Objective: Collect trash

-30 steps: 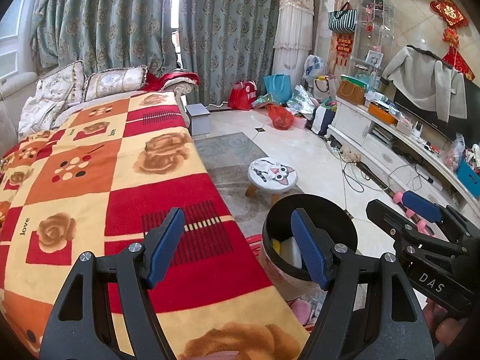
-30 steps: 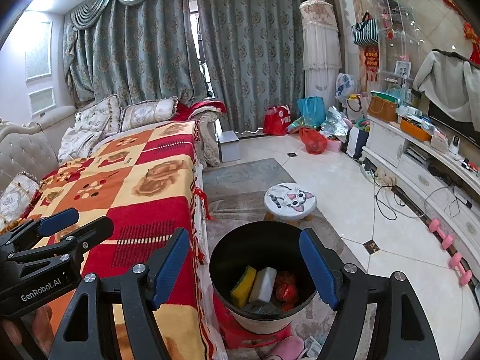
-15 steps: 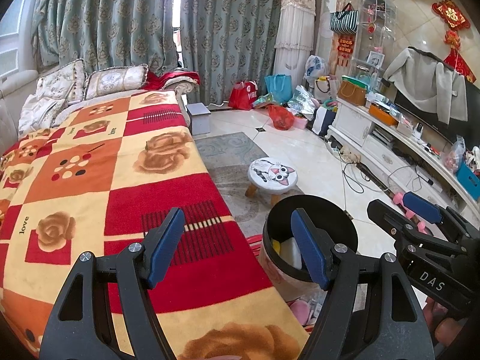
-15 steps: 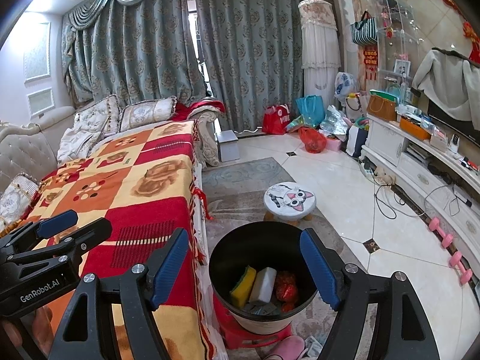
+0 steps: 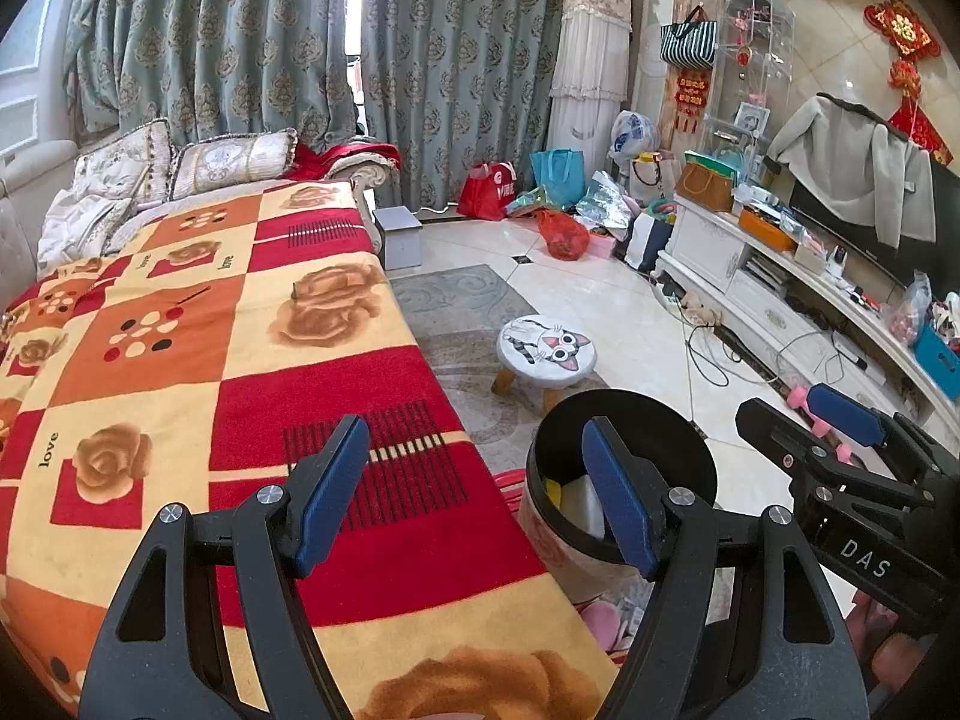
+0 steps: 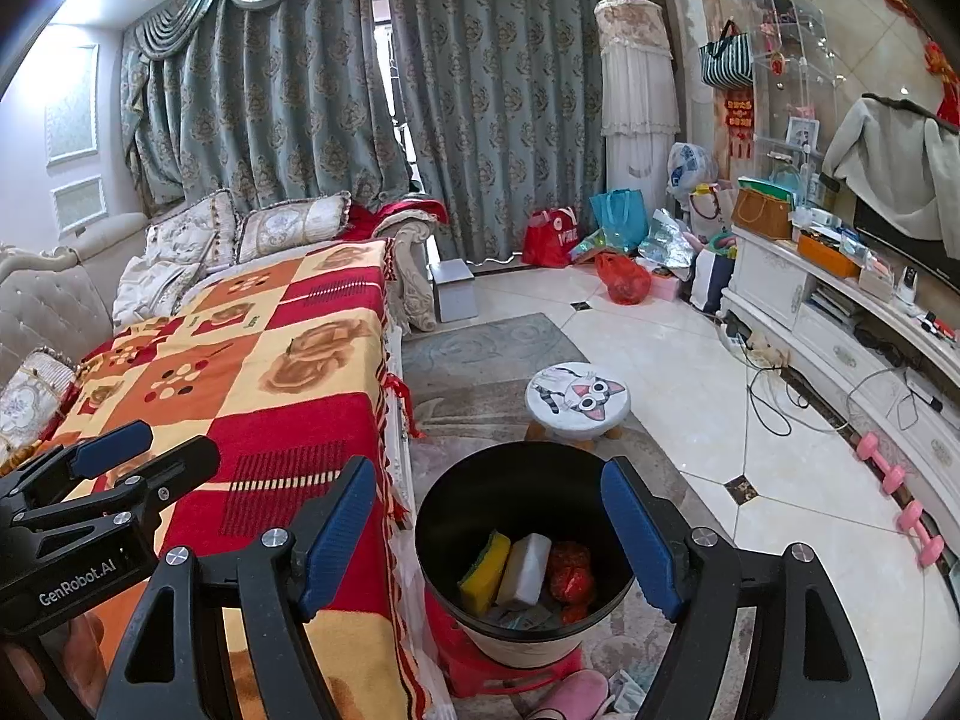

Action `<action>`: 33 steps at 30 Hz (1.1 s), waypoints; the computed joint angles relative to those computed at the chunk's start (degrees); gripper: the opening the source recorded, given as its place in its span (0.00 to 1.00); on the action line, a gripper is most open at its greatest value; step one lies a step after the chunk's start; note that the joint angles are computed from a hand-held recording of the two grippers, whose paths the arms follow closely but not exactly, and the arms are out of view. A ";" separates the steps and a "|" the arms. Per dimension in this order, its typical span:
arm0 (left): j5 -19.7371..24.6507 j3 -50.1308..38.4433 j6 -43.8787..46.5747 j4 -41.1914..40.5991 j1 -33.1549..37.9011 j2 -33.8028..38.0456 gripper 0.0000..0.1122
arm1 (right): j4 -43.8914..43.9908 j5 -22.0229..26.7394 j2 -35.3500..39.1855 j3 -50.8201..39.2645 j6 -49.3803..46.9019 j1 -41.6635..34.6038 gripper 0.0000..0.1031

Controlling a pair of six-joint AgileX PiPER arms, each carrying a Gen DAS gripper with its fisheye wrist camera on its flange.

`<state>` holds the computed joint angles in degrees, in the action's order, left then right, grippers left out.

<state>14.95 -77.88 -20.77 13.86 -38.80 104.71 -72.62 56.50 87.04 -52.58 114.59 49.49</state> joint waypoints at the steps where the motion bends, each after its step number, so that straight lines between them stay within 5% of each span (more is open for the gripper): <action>1: 0.04 -0.02 -0.01 -0.01 -0.02 0.01 0.65 | -0.12 -0.12 -0.03 0.34 0.39 -0.08 0.73; 33: -1.33 1.77 -0.31 0.43 0.17 0.12 0.65 | 0.23 -0.26 0.49 0.75 1.58 -0.01 0.74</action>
<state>13.63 -76.11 -21.08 14.30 -38.63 104.83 -72.39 56.23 87.54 -51.83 116.17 49.49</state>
